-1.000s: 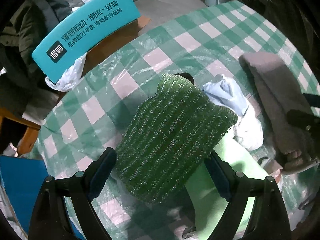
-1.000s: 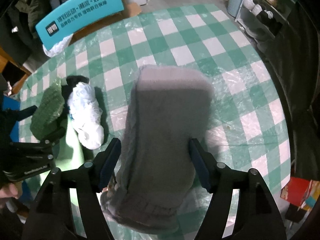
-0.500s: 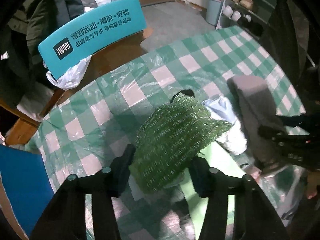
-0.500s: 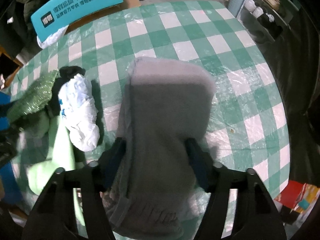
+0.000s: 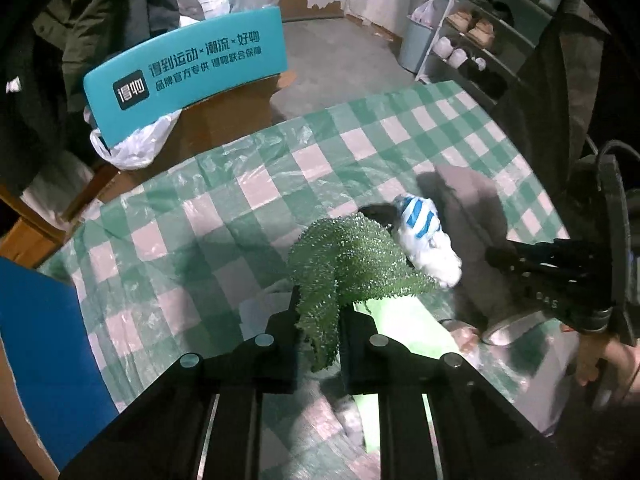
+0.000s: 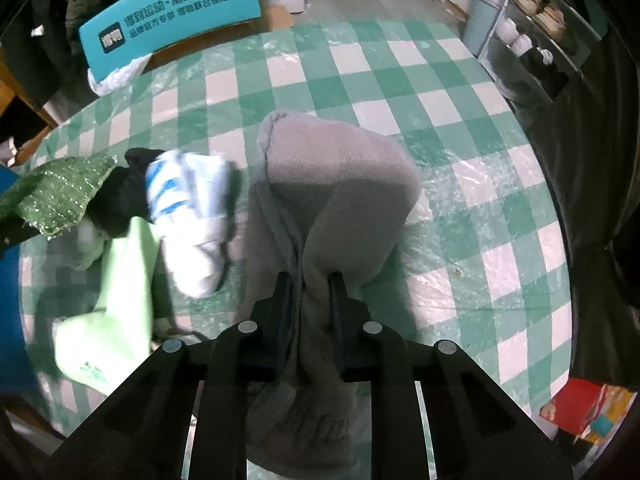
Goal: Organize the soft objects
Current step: 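Carry the scrubber with the left tool while the right tool carries the grey item toward the box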
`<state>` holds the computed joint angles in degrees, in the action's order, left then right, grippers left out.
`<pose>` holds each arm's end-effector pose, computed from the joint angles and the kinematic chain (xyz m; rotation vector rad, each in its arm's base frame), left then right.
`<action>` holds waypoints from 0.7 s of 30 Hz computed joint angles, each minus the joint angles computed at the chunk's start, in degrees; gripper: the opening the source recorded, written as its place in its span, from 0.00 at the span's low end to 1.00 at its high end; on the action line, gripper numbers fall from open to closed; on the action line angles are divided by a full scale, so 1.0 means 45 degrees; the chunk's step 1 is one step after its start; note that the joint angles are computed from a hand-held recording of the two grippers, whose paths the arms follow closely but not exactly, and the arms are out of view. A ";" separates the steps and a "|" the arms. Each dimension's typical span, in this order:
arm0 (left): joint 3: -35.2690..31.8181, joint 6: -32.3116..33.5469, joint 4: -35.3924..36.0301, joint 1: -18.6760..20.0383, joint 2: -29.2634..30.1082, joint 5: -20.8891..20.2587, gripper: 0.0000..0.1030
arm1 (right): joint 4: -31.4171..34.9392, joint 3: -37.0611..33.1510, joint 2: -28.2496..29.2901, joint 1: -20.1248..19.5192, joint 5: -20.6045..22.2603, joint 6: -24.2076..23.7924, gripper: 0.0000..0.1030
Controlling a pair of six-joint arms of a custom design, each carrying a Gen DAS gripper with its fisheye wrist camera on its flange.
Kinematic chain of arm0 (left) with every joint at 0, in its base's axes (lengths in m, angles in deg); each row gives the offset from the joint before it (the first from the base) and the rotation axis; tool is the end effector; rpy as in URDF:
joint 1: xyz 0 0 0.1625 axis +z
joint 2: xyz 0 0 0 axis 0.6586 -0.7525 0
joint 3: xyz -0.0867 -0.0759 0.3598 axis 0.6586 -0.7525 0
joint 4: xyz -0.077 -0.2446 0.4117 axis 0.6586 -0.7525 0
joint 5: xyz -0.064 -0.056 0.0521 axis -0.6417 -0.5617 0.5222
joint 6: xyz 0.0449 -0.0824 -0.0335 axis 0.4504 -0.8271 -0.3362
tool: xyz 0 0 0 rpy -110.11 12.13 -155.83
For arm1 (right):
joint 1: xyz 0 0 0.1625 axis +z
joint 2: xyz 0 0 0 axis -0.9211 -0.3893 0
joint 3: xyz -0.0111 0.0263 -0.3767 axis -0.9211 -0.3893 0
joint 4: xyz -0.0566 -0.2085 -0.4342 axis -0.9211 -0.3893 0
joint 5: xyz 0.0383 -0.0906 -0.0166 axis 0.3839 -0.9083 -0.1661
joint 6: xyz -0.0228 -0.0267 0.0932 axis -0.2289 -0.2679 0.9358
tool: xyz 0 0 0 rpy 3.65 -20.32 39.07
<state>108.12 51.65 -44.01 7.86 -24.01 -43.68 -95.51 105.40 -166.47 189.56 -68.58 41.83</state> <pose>-0.1815 -0.4723 0.2569 1.1666 2.4498 0.0399 0.2840 -0.3405 0.0908 -0.4251 -2.2708 0.5881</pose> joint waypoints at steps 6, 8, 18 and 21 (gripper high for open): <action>-0.0175 -0.0202 0.0345 -0.0059 -0.0358 -0.0280 0.13 | 0.0148 -0.0270 0.0049 0.0503 -0.0207 0.0147 0.15; -0.0205 -0.0212 0.0467 -0.0131 -0.0516 -0.0346 0.13 | 0.0096 -0.0340 0.0045 0.0677 -0.0267 0.0140 0.15; -0.0403 -0.0335 0.0544 -0.0328 -0.1081 -0.0733 0.13 | -0.1165 -0.0704 0.0328 0.1593 -0.0275 -0.0539 0.15; -0.0455 -0.0412 0.0650 -0.0377 -0.1261 -0.0676 0.13 | -0.1262 -0.1015 0.0620 0.1800 -0.0300 -0.0761 0.15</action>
